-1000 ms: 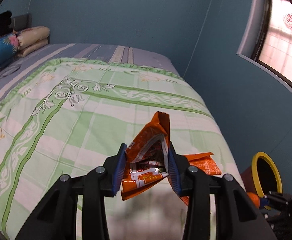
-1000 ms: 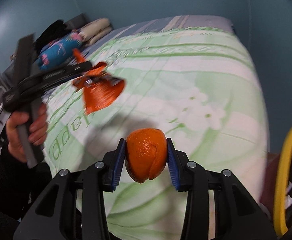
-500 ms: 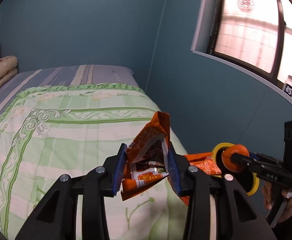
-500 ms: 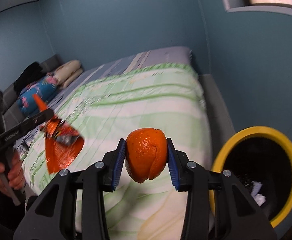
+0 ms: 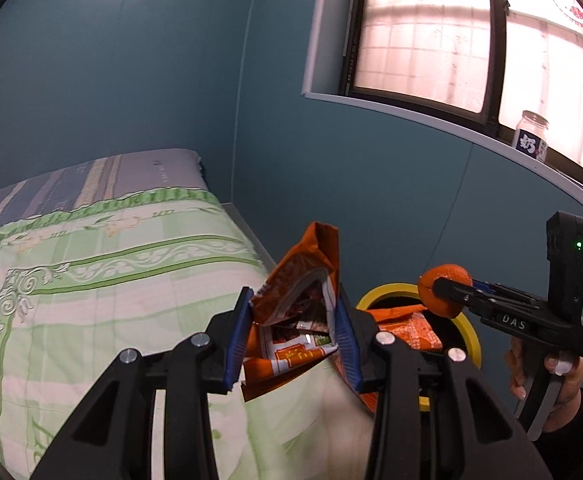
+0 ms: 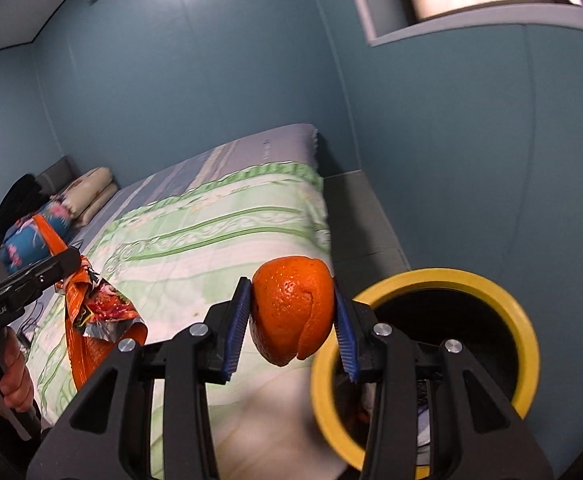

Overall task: Collect trash
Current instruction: 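Carry the orange wrapper and mandarin in both grippers over the bin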

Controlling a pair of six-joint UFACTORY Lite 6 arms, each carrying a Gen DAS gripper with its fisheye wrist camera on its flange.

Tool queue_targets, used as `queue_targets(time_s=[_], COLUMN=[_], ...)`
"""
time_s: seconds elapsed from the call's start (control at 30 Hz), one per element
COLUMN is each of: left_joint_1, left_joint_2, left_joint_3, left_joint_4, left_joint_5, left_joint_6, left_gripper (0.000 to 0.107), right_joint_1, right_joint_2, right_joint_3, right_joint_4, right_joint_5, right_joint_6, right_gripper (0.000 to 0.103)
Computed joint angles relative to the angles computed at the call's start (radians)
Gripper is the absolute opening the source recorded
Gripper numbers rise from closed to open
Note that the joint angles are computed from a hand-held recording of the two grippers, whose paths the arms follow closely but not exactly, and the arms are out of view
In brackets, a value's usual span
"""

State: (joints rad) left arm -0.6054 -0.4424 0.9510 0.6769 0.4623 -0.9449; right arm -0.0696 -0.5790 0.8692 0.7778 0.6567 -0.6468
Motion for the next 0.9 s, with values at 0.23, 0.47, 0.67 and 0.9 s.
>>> queue_targets(time_s=[0.23, 0.47, 0.67, 0.9], left_joint_1=[-0.105, -0.152, -0.171, -0.146], left_joint_2=[0.262, 0.484, 0.621, 0.788], left_joint_3=[0.178, 0.347, 0.447, 0.535], left_joint_4=[0.136, 0.160, 0.173, 0.112], left_joint_5=[-0.036, -0.085, -0.118, -0.203], left_joint_6=[-0.134, -0.156, -0.161, -0.133], left_gripper=[0.037, 0.037, 0.037, 0.037], right_joint_1=[-0.242, -0.380, -0.422, -0.423], right_joint_2=[0.045, 0.120, 0.172, 0.276], right_joint_3=[-0.009, -0.004, -0.003, 0.009], right_joint_4=[0.142, 0.227, 0.272, 0.311], right_joint_5=[0.079, 0.104, 0.070, 0.012], right_joint_6=[-0.207, -0.341, -0.397, -0.430], right_gripper=[0.038, 0.038, 0.038, 0.038])
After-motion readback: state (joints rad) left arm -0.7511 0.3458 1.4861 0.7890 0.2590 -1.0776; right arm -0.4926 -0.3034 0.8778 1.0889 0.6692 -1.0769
